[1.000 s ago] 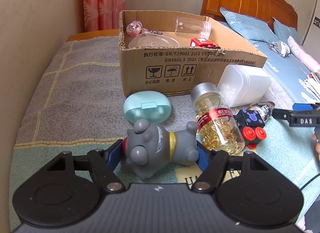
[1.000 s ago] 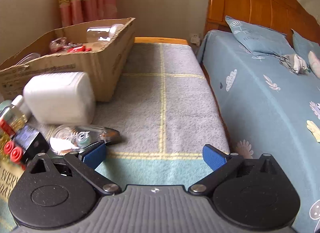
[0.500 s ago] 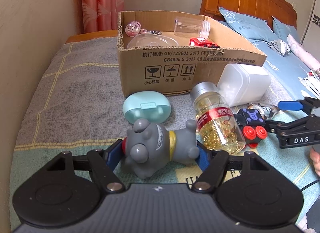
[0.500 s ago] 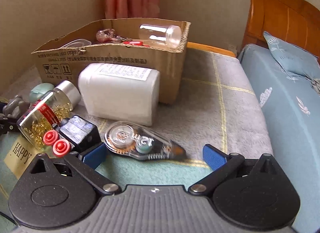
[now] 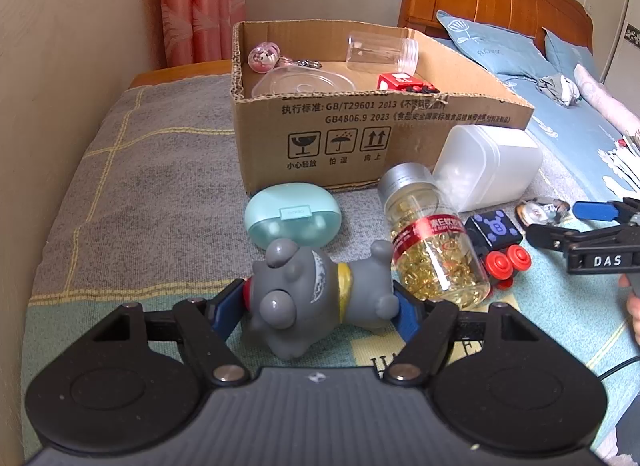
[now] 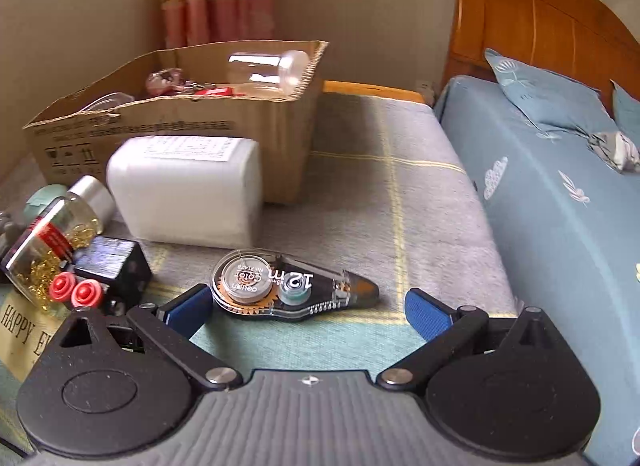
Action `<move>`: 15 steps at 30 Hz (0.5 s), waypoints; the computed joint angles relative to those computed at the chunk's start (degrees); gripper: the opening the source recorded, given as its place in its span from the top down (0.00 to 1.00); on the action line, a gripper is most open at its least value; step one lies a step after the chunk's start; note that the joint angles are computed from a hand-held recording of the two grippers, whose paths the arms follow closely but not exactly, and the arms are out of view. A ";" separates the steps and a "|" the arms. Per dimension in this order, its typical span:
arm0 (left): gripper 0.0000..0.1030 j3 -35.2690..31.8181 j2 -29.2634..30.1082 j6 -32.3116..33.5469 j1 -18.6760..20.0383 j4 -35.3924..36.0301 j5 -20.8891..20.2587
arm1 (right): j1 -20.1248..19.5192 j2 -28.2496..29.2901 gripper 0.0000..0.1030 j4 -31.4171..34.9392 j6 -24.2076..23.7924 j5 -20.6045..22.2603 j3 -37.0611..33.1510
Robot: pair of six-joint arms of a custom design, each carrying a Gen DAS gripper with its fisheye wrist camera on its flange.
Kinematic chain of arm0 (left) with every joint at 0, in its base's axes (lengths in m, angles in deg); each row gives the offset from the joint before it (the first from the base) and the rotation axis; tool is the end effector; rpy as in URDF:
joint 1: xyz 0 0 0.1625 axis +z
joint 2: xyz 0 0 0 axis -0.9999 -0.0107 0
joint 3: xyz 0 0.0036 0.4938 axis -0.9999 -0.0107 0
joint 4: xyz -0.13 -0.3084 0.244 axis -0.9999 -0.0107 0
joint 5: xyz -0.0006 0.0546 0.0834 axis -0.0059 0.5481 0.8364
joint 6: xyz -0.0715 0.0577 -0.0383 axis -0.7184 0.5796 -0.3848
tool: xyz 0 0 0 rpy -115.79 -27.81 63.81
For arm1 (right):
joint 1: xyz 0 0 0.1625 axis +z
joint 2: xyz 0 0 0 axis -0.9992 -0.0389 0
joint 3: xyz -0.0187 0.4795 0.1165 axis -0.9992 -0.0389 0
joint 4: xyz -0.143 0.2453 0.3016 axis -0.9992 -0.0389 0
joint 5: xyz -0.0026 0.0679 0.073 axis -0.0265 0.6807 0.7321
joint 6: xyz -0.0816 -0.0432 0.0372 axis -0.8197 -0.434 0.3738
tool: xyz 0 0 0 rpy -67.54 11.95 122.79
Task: Organize rigid objects
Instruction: 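Grasp the grey toy figure with the left tool while the right tool approaches the correction tape, then grasp the clear correction tape with the right tool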
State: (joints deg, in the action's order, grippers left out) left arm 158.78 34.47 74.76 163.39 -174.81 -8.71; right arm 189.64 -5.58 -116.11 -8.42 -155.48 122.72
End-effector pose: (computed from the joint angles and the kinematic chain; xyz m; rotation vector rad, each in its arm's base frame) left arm 0.0053 -0.6809 0.2589 0.4603 2.3432 -0.8008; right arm 0.2329 -0.7176 -0.0223 0.6312 -2.2539 0.8442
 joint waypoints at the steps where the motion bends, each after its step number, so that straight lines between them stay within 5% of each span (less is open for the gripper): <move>1: 0.29 0.00 0.01 -0.04 -0.02 -0.01 0.04 | -0.06 -0.08 0.00 0.01 -0.18 0.16 0.14; 12: 0.29 -0.59 0.20 -0.67 -0.07 0.96 0.20 | 0.95 2.01 0.00 0.82 0.41 -0.67 -2.70; 15: 0.30 -0.86 -0.18 -1.51 0.11 2.23 -0.43 | 1.06 1.88 0.07 0.66 0.62 -0.81 -2.52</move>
State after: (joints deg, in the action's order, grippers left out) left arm 157.92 34.29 73.25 163.51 -172.58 -9.13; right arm 190.69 -3.70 -115.46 -7.80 -156.30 120.20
